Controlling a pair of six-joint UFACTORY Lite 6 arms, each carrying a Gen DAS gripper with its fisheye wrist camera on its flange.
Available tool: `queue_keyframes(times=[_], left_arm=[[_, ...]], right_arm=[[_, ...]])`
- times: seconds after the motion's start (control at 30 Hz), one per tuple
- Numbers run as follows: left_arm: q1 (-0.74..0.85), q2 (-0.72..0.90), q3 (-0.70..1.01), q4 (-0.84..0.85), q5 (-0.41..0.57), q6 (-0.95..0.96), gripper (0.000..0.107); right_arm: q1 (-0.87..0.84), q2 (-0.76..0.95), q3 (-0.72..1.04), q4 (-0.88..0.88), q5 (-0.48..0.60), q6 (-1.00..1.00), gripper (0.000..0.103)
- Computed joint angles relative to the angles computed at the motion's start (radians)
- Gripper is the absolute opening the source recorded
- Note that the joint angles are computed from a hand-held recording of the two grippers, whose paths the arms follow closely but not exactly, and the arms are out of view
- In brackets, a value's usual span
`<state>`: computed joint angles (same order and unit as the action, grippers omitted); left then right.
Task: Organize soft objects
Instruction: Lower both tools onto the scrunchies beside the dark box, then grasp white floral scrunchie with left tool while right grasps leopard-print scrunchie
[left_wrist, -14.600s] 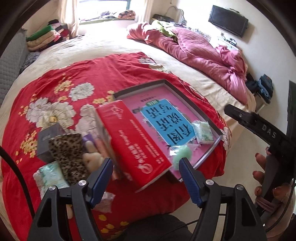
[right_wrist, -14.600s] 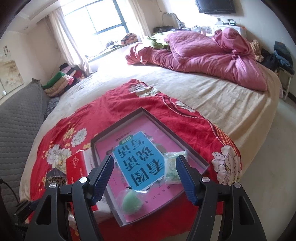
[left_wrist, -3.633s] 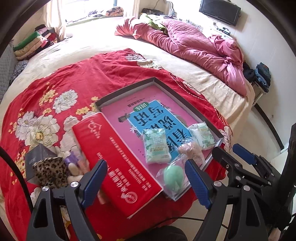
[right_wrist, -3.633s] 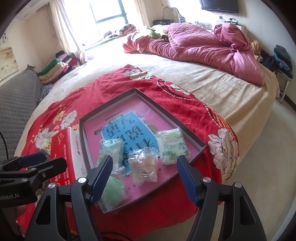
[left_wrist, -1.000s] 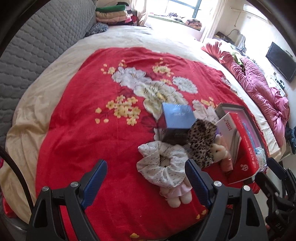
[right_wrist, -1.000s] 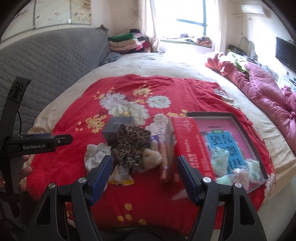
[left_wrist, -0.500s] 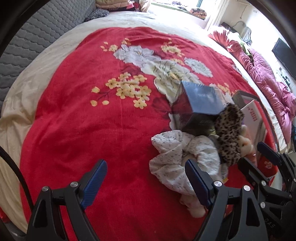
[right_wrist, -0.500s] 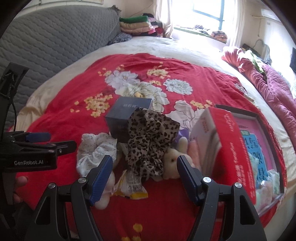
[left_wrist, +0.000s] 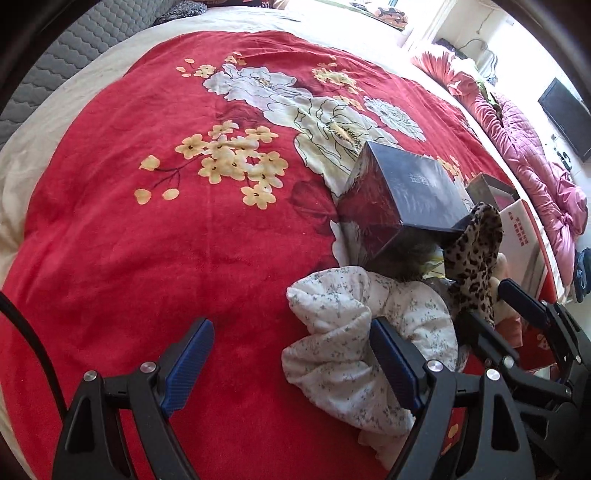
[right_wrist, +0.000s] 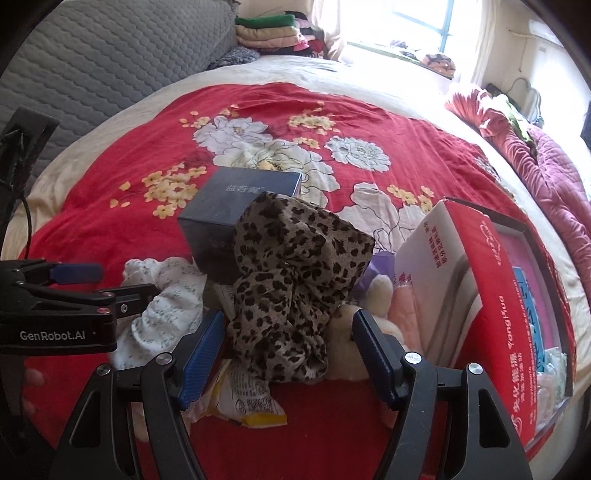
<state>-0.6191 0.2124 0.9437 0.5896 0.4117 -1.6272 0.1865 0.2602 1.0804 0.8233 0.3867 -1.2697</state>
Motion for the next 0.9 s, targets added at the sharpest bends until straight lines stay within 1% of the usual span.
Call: queue_keyframes(times=[0.13, 0.2, 0.27, 0.33, 0.4, 0.43, 0.47, 0.5, 0.53, 0.57, 0.63, 0.73, 0.9], left_arm=[[0.000, 0.022, 0.013, 0.022, -0.007, -0.007, 0.085], [0.000, 0.025, 0.015, 0.035, -0.013, -0.017, 0.084], [-0.001, 0.023, 0.013, 0.054, -0.024, -0.038, 0.081], [0.001, 0.018, 0.004, 0.081, -0.046, -0.070, 0.072], [0.005, 0.004, -0.013, 0.121, -0.081, -0.115, 0.053], [0.012, 0.000, -0.024, 0.130, -0.115, -0.131, 0.048], [0.017, -0.002, -0.031, 0.137, -0.144, -0.143, 0.037], [0.020, -0.002, -0.038, 0.158, -0.170, -0.168, 0.029], [0.021, 0.004, -0.038, 0.161, -0.185, -0.176, 0.026], [0.019, 0.011, -0.033, 0.169, -0.187, -0.189, 0.019], [0.012, 0.007, -0.039, 0.244, -0.199, -0.275, 0.016], [-0.013, -0.012, -0.032, 0.286, -0.167, -0.318, 0.015], [-0.070, -0.069, -0.014, 0.279, -0.055, -0.316, 0.015]], right_arm=[[0.005, 0.017, 0.017, -0.003, -0.005, 0.000, 0.057], [0.006, 0.021, 0.019, 0.001, -0.001, 0.000, 0.047], [0.004, 0.034, 0.031, 0.000, 0.012, 0.008, 0.039], [0.002, 0.040, 0.032, 0.006, 0.014, 0.005, 0.033], [-0.008, 0.043, 0.038, 0.017, 0.037, -0.010, 0.024], [-0.012, 0.042, 0.037, 0.028, 0.047, -0.019, 0.023], [-0.024, 0.043, 0.041, 0.048, 0.070, -0.034, 0.021], [-0.031, 0.045, 0.046, 0.054, 0.083, -0.036, 0.020], [-0.037, 0.043, 0.047, 0.059, 0.092, -0.039, 0.019], [-0.043, 0.040, 0.045, 0.069, 0.100, -0.048, 0.018], [-0.059, 0.038, 0.048, 0.089, 0.126, -0.062, 0.017], [-0.083, 0.028, 0.046, 0.118, 0.163, -0.085, 0.016], [-0.122, 0.005, 0.046, 0.147, 0.235, -0.098, 0.015]])
